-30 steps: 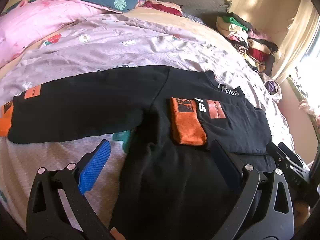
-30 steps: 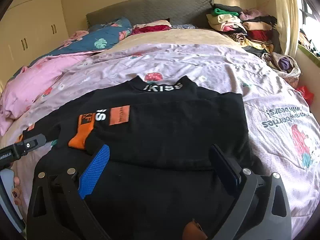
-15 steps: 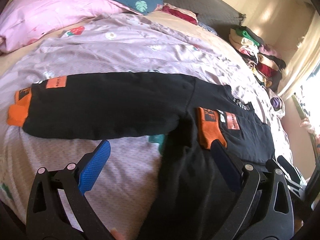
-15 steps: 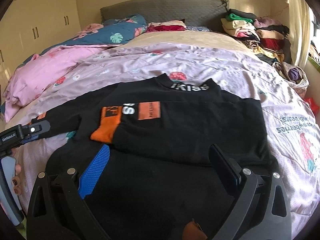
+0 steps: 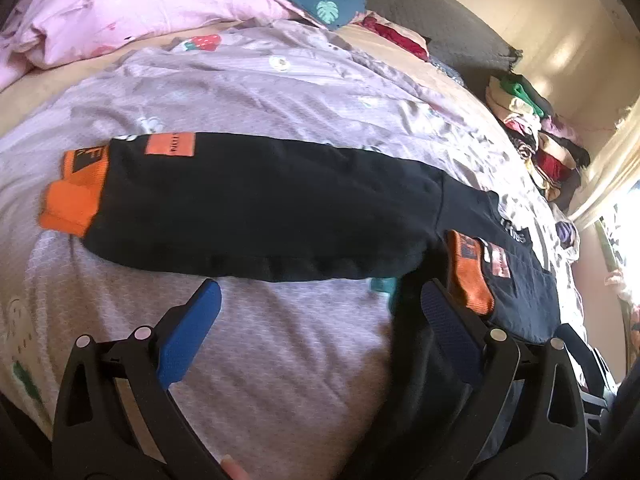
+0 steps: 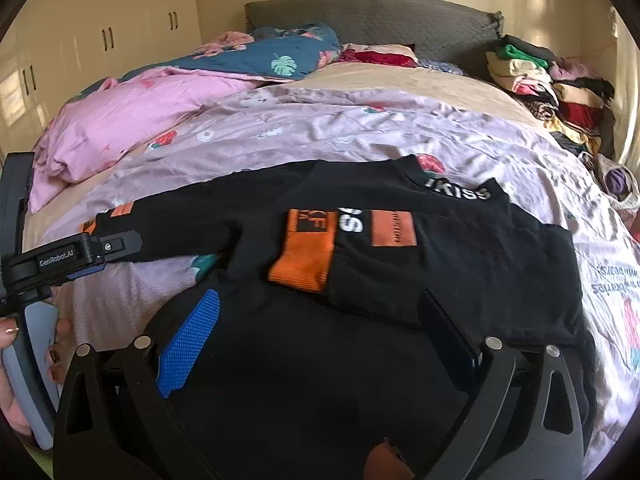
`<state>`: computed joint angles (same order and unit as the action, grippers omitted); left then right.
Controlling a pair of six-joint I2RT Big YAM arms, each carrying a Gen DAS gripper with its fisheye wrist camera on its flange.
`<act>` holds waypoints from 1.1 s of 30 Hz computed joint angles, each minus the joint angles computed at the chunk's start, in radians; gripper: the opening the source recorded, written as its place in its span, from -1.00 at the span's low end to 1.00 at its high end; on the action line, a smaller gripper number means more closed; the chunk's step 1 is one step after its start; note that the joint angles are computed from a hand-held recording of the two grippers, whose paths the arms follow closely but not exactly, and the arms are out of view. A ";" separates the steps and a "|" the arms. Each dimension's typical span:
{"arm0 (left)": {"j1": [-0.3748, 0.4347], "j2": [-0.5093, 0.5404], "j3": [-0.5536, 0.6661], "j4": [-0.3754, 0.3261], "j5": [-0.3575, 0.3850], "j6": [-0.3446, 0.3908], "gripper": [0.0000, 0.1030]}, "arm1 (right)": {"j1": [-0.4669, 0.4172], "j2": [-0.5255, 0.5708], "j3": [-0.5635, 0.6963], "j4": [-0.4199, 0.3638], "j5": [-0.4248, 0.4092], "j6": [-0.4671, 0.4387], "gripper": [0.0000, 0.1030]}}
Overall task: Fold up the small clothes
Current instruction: 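Move the left tool to the other sleeve's orange cuff and grasp it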
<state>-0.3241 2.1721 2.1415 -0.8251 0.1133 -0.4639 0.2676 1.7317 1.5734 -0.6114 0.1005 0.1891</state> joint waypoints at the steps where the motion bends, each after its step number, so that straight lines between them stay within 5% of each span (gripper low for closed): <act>1: 0.002 -0.002 -0.005 0.001 -0.004 -0.001 0.82 | 0.004 0.006 0.008 -0.004 0.002 -0.002 0.91; 33: 0.119 0.038 -0.023 0.083 -0.039 -0.164 0.71 | 0.055 0.071 0.072 -0.035 -0.004 -0.021 0.91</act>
